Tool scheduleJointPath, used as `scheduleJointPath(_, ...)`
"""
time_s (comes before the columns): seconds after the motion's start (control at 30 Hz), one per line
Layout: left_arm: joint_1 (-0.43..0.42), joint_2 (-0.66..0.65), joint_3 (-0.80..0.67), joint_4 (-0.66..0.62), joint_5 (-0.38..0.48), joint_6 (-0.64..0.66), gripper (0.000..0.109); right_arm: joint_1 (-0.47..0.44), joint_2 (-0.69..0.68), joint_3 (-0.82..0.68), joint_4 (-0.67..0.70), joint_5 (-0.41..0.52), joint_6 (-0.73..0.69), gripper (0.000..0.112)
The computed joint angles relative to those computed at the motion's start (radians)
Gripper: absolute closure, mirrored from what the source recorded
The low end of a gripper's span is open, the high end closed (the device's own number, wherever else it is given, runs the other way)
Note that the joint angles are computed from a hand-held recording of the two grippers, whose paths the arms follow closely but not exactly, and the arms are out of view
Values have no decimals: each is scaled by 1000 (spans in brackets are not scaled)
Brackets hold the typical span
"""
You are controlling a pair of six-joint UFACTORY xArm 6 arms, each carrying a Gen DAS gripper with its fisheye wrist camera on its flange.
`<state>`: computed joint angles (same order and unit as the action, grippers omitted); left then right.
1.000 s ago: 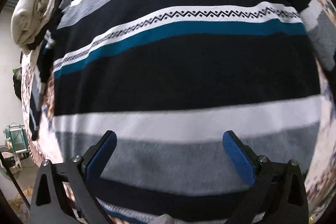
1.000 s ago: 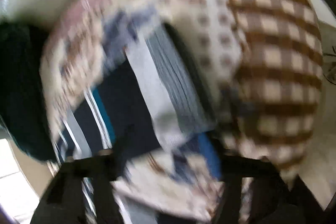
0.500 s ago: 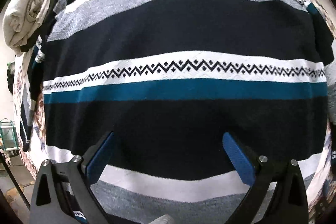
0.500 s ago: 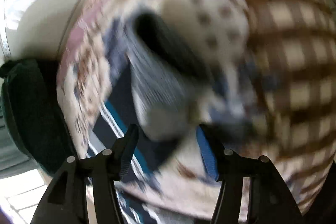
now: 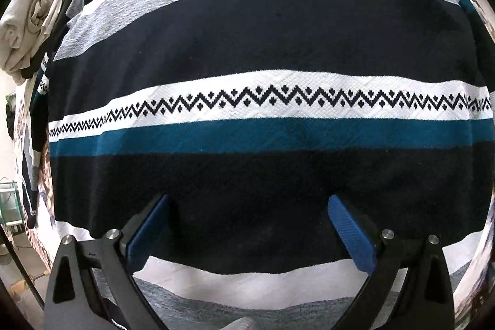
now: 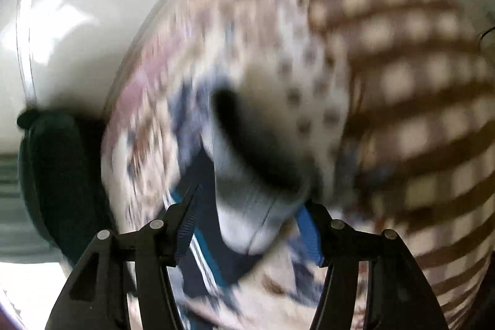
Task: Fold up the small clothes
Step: 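Carry the grasped cuff across the sweater body and open the right tool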
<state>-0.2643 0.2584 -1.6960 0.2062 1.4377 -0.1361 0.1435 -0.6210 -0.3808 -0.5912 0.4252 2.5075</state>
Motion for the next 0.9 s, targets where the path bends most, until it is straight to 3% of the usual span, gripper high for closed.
scheduleJointPath(0.07,-12,-6,11,-3,0,-12,6,-14,76,-25,-42,-65,22,51)
scheduleJointPath(0.13,-9,-1,17,-13,-9,-12,6,-28,136,-74,-95,-41,43,48)
scheduleJointPath(0.23,15,-18,60,-53,-40,3,6,-54,190,-116,-211,-33,193,48)
scheduleJointPath(0.3,30,-29,81,-85,-59,4,6,-14,162,-115,-177,35,191,49)
scheduleJointPath(0.33,29,-29,81,-89,-58,5,6,-16,181,-138,-148,52,150,57)
scheduleJointPath(0.43,37,-14,54,-94,-27,46,6,-33,205,-171,2,89,-55,93)
scheduleJointPath(0.47,38,0,30,-100,-4,62,6,-48,220,-185,33,85,-108,99)
scheduleJointPath(0.57,52,16,-18,-134,32,73,6,-54,196,-225,101,154,-284,104)
scheduleJointPath(0.67,70,-23,-2,-124,-7,75,6,-32,153,-299,88,264,-438,104)
scheduleJointPath(0.77,104,-53,-7,-86,-33,83,6,-19,279,-531,63,296,-675,105)
scheduleJointPath(0.9,163,-53,-36,-14,-52,77,6,32,514,-871,106,258,-920,105)
